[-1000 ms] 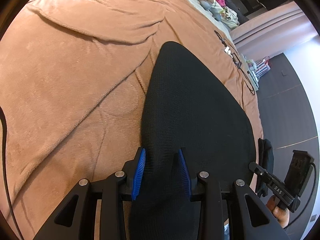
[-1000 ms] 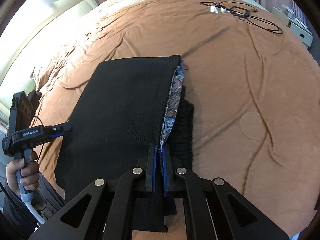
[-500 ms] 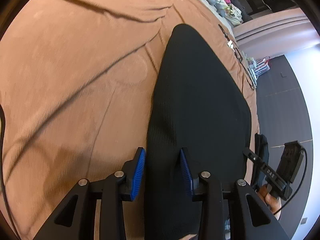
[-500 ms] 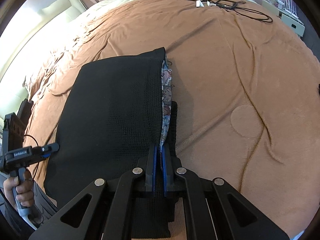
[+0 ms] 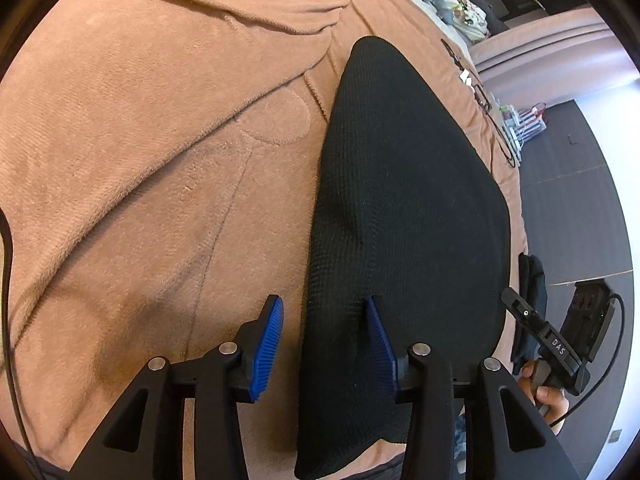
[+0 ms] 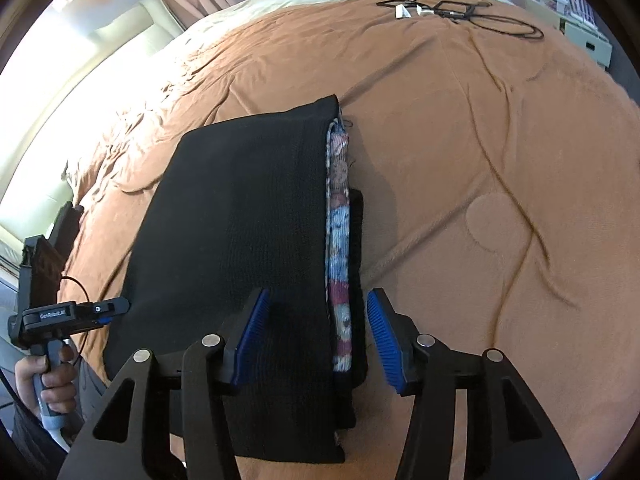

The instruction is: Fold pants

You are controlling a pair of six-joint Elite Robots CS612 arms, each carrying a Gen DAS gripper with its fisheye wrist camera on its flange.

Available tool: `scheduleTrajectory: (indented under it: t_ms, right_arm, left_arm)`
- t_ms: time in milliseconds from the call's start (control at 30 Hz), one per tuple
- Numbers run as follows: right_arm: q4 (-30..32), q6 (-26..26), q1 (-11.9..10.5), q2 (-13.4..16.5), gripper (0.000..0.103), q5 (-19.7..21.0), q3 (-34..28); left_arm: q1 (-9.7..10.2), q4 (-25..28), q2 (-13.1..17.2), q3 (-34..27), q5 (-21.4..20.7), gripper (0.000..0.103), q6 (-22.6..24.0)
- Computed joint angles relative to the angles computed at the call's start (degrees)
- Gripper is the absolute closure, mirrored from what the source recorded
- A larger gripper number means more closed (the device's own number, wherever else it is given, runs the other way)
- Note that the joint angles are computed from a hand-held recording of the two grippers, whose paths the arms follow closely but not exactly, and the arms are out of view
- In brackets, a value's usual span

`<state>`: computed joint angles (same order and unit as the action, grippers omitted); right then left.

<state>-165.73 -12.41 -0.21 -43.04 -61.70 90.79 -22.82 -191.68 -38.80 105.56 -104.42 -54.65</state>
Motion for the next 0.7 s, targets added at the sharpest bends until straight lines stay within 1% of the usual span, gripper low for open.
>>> scheduleTrajectory:
  t_ms: [67,233,267,300,333,367,400,433,467,500,567,633,700]
  right_arm:
    - [0.6,0.3,-0.3,0.2,0.054,1.2,0.1]
    - [1.3,-1.4,-0.5,1.0,0.054,2.2,-0.1]
    - [1.5,-1.1,-0.6,1.2,0.057,2.7,-0.3]
    - [1.8,-0.8,-0.8,1.5,0.057,3.6,-0.5]
    - [2.1,-0.4,-1.0,1.7,0.058,4.2,-0.8]
    - [1.8,-0.1,-1.1,2.0,0.059,4.5,-0.9]
    - [1.4,0.0,-1.2,2.2,0.059,4.7,-0.9]
    - [1.1,0.4,-1.1,2.3,0.061,4.7,-0.8]
    - [0.8,0.9,-1.1,2.2,0.062,4.9,-0.5]
    - [1.0,1.4,-1.2,2.0,0.066,5.1,-0.4]
    - [1.6,1.8,-1.5,1.7,0.08,5.7,0.0]
    - [2.4,2.0,-1.8,1.2,0.085,6.5,0.5]
    - [2.8,2.0,-1.9,0.7,0.086,6.8,1.1]
  left_arm:
    - [-0.05,0.0,0.1,-0.1,-0.2,0.056,-0.2]
    - [-0.46,-1.6,0.6,0.0,-0.7,0.056,-2.4]
    - [-0.55,-1.9,0.6,0.2,-0.7,0.056,-2.5]
    - [-0.77,-2.4,0.7,0.4,-0.8,0.058,-2.5]
    - [-0.98,-2.6,0.6,0.6,-0.7,0.065,-2.5]
    - [-1.16,-2.4,0.5,0.7,-0.4,0.068,-2.3]
    - [-1.43,-2.2,0.3,0.9,0.4,0.077,-1.9]
    - [-1.45,-2.4,0.2,1.0,0.3,0.081,-1.7]
    - [-1.44,-2.7,0.0,1.3,0.4,0.082,-1.6]
    - [-1.52,-3.0,-0.3,1.6,0.6,0.083,-1.3]
    - [-1.68,-3.2,-1.2,2.3,1.0,0.084,-0.5]
    - [-1.78,-3.3,-1.8,2.8,1.2,0.084,0.2]
    - [-1.85,-3.1,-2.6,3.4,1.3,0.084,0.9]
